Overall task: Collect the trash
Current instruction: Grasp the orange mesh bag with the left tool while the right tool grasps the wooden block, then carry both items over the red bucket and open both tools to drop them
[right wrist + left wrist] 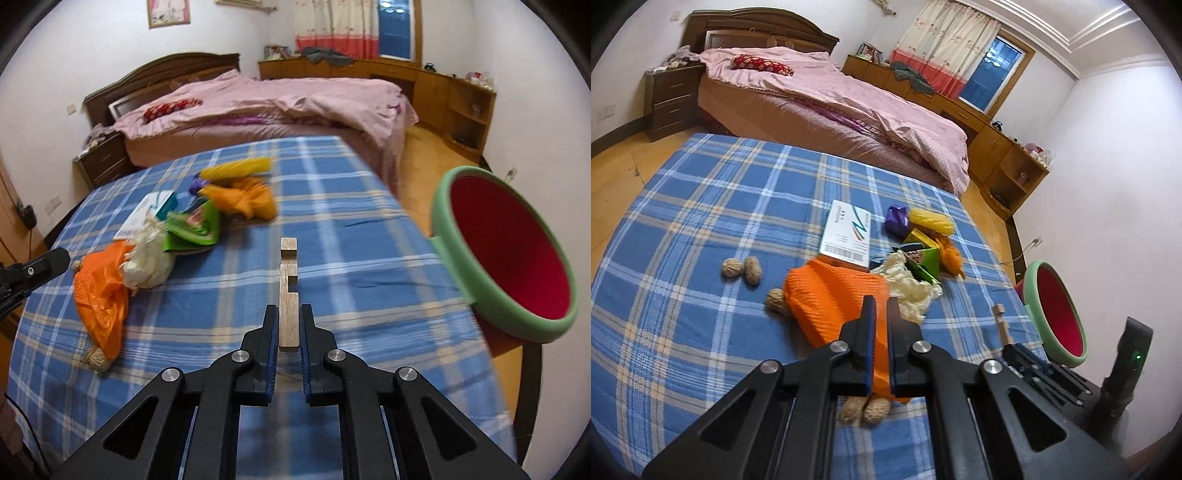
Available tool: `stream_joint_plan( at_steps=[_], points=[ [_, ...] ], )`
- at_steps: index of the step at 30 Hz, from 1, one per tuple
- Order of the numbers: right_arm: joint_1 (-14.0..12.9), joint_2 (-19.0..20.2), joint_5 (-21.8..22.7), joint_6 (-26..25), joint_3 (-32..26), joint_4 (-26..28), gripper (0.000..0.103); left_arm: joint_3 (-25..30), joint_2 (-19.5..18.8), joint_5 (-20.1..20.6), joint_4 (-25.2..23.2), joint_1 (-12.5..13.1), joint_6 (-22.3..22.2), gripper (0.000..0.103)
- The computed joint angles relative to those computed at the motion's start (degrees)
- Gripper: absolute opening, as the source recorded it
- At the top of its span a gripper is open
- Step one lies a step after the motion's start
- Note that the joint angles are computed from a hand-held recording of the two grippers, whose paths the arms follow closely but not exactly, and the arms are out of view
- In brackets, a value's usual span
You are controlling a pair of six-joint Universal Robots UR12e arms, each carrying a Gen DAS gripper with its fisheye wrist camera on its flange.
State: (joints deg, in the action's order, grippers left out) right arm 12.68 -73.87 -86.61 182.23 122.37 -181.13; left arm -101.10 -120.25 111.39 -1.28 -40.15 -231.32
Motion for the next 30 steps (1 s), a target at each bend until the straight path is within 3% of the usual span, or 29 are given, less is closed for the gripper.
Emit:
stream_joint_plan(
  at_steps=[4, 6, 8, 17, 20, 25, 27, 30],
  points=[
    [-1.86, -1.29, 2.25, 1.17, 1.67, -0.89, 0.01, 0.99, 0.21, 0.12, -5.28, -0.09, -1.74, 0.006],
    [-2.64, -1.69, 3.29, 1.77, 2.25, -1.01, 0.01, 1.33, 0.31, -0.21, -8.41, 0.09, -3.44, 0.029],
    [-3.19, -1.92, 4.02, 2.04, 2.67, -1.06, 0.01, 1.61, 0.22, -0.87, -10.77, 0.29, -4.84, 0.042],
    [-4.49, -2.09, 6.33, 2.81, 3.37, -0.62, 0.01, 5.45, -1.62, -1.61, -22.39, 0.26, -4.56, 0.047],
    [-4.64, -2.11, 6.75, 2.64, 3.5, -0.61, 0.01, 6.74, -2.48, 1.94, -23.9, -0.35, -3.23, 0.048],
    [-4.9, -2.28, 7.49, 2.5, 3.68, -0.46, 0.01, 8.48, -3.22, 4.53, -27.15, -0.8, -2.84, 0.045],
    [-4.96, -2.39, 7.65, 2.38, 3.81, -0.49, 0.01, 7.76, -3.02, 3.92, -25.12, -0.74, -2.6, 0.016],
    [-5.1, -2.52, 7.82, 2.09, 3.98, -0.79, 0.01, 6.37, -2.58, 2.71, -21.13, -0.52, -2.78, 0.005]
  ],
)
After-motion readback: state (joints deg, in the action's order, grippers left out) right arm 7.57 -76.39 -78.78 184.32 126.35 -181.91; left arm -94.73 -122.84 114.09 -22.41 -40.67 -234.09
